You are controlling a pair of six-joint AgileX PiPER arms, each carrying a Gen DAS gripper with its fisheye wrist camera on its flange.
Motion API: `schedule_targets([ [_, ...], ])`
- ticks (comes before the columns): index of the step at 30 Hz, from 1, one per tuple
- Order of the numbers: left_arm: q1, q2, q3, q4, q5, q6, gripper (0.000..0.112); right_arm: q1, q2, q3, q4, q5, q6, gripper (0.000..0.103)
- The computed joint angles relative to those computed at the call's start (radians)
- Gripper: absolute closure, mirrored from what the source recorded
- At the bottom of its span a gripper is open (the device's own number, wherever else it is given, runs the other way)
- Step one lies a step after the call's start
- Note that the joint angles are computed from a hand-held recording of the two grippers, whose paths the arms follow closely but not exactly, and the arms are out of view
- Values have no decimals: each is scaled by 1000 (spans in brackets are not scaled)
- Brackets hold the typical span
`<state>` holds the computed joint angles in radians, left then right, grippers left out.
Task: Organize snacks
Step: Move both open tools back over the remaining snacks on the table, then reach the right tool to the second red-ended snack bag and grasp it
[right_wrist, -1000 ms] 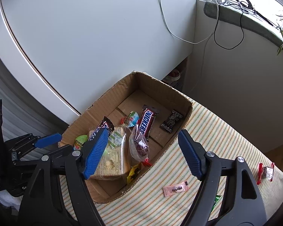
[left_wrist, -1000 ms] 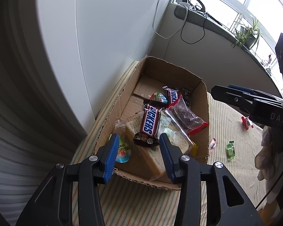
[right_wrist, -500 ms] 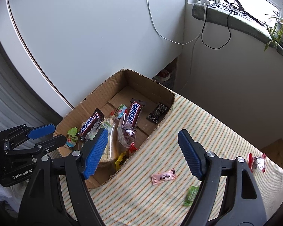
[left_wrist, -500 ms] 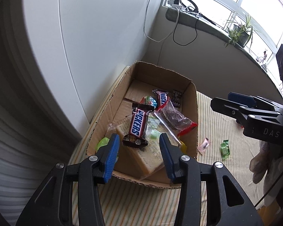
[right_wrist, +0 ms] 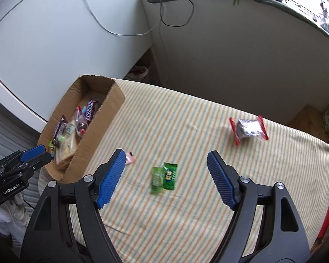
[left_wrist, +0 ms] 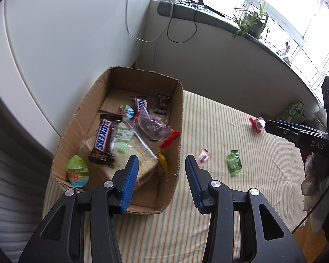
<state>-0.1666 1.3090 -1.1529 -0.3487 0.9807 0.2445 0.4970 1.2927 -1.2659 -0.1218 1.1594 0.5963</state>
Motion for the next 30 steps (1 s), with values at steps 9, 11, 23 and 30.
schedule_targets([
  [9,-240,41,25,44,-50,-139,69,-218,-179,168,47,28,-119,24],
  [11,-287,56,26,46,-64,-168,69,-279,-197,182,65,28,-167,24],
  [23,-418,168,-1,47,-108,-268,69,-647,-49,160,361,-34,-305,24],
  [30,-412,224,-16,13,-114,-239,69,-706,76,158,431,-117,-172,24],
])
